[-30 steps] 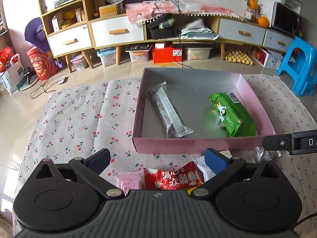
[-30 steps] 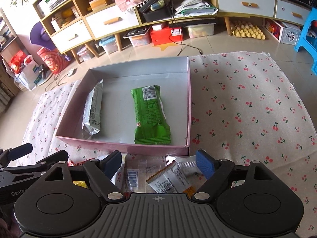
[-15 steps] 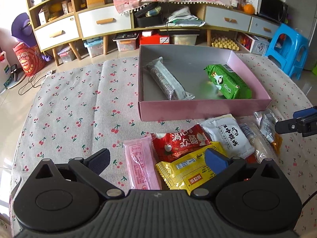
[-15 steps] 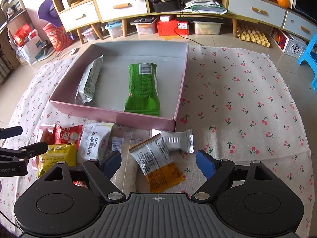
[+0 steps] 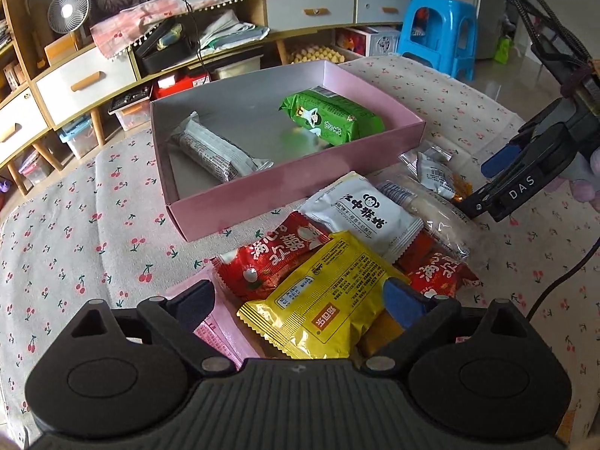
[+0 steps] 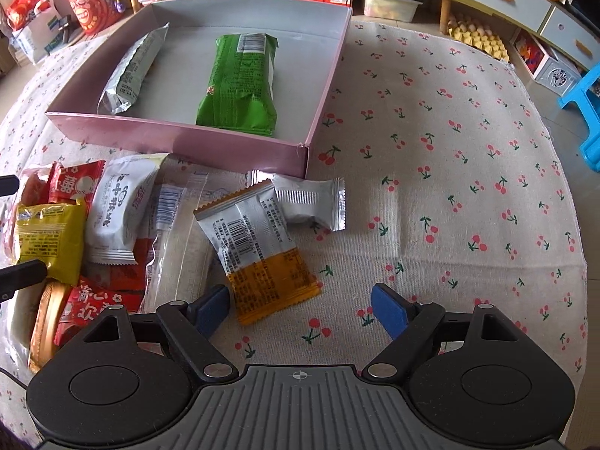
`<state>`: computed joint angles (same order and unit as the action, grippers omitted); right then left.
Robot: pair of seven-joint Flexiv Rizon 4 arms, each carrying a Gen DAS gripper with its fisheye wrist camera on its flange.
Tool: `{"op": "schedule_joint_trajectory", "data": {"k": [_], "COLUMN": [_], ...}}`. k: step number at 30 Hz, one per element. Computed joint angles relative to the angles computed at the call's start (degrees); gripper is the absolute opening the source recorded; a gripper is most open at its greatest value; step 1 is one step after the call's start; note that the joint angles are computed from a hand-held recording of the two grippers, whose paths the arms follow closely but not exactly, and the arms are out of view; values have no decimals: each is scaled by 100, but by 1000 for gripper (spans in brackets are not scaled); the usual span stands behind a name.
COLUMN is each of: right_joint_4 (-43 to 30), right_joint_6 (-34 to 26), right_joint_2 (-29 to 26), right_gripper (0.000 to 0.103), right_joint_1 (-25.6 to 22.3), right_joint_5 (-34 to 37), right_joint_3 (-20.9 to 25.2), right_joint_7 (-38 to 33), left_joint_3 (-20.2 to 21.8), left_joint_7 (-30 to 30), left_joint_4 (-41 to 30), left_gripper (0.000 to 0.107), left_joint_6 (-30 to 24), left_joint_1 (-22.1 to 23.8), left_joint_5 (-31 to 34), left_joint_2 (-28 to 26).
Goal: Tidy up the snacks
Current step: 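Move both open grippers back over the snack pile, then grasp the yellow pack with the left gripper while the right gripper grasps the orange-white pack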
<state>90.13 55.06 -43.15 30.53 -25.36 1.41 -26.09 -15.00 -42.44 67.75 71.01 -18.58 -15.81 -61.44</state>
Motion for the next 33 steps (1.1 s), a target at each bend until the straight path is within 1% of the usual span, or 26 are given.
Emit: {"op": "schedule_joint_trajectory", "data": {"k": [3,8,10,12,15,17,20,24,28,31,33], "right_joint_4": [-5,-26,-27,-10,56,95,145,207,228,246,249], "right_joint_6": [61,161,205,265,426,518,647,786,827,904,949], "right_joint_2": [-27,-63,-75,-83,-94,-101,-108,-108,-101,-90,-85], "right_gripper": [88,89,89,90,91,92,92,92,91,85,75], "right_joint_1": [-4,-15,-18,-8,43,75,99,137,134,140,149], "right_joint_5": [-18,3,1,-24,-121,-198,-292,-411,-452,-486,-510], "right_joint_3": [-15,-33,-49,-78,-180,-241,-308,-382,-384,-397,-405], "right_joint_7": [-16,-2,2,10,97,146,202,264,261,261,251], "left_joint_3": [-87,-208,-129,37,317,408,453,528,477,480,488], "left_joint_7": [149,535,617,590,390,203,-18,-345,-564,-794,-953], "left_joint_4": [-22,-40,-80,-141,-310,-401,-438,-363,-237,-179,-164], "left_gripper": [92,91,92,92,85,83,76,75,73,72,72], "left_joint_6": [-164,-545,-659,-635,-618,-635,-613,-525,-403,-345,-353], "left_joint_1": [66,147,92,-22,-206,-266,-287,-319,-298,-301,-303], "left_joint_5": [-13,-63,-51,15,146,181,220,278,297,268,251], "left_joint_2": [7,40,35,5,-66,-98,-93,-41,28,71,90]}}
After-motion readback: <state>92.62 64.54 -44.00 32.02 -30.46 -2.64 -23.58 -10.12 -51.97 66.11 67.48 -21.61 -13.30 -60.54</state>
